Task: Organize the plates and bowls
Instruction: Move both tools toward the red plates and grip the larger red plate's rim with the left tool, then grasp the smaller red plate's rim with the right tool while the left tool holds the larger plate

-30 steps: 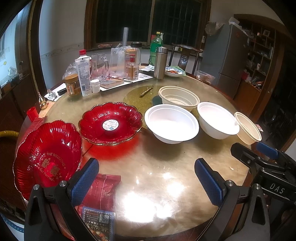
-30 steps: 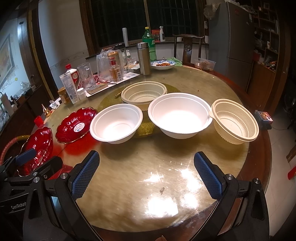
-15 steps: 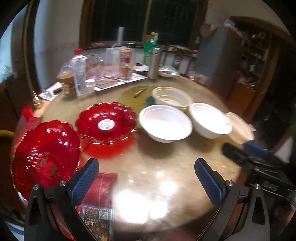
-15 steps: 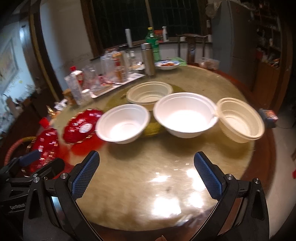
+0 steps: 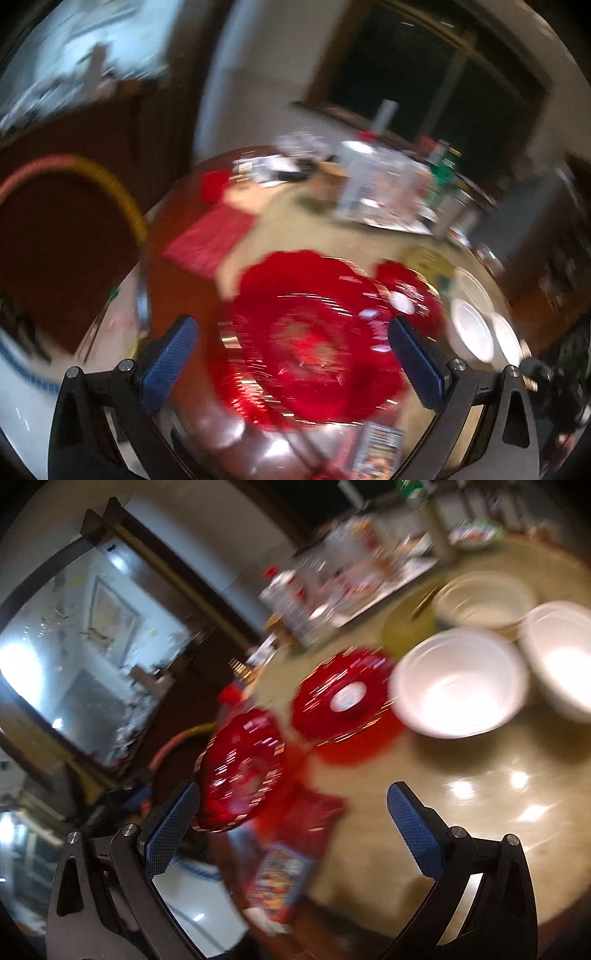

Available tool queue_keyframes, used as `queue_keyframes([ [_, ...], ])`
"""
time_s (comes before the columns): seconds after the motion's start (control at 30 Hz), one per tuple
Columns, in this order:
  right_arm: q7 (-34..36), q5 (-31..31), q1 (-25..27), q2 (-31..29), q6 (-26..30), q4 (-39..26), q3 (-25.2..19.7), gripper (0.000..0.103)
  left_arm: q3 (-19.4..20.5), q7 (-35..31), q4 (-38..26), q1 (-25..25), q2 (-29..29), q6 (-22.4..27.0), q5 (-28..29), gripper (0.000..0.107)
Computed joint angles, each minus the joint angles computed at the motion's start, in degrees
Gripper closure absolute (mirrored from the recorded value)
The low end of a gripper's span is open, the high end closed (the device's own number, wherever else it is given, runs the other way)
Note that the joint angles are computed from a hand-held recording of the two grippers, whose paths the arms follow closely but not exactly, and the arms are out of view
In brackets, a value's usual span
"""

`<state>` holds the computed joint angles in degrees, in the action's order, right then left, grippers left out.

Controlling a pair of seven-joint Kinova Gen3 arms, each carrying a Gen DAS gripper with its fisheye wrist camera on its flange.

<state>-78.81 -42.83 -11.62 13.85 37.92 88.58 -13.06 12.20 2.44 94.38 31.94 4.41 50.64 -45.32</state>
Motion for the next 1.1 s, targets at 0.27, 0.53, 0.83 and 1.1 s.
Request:
queue_keyframes([
  [0.27, -3.78, -0.80, -2.97, 13.99, 9.97, -15.06, -3.47, 0.026, -2.06, 0.45, 1.99, -3.06, 1.61, -3.71, 5.78, 0.009],
  [0.53, -13.28, 5.25, -6.22, 19.89, 12.97, -22.51, -2.21, 0.052, -3.11, -9.18, -2.25, -3.23, 5.80, -1.08, 12.07, 0.034],
  [0.83, -16.82, 11.11, -6.94, 23.42, 15.22, -26.99, -2.04, 0.090, -6.04, -15.56, -4.44, -2.54, 9.09, 0.14, 18.59, 0.093],
  [1.1, -15.30, 14.53, -7.89, 21.29, 12.19, -25.30, -1.99, 0.090, -6.89, -10.57, -5.62, 1.38, 8.19, 3.08, 12.47, 0.096],
])
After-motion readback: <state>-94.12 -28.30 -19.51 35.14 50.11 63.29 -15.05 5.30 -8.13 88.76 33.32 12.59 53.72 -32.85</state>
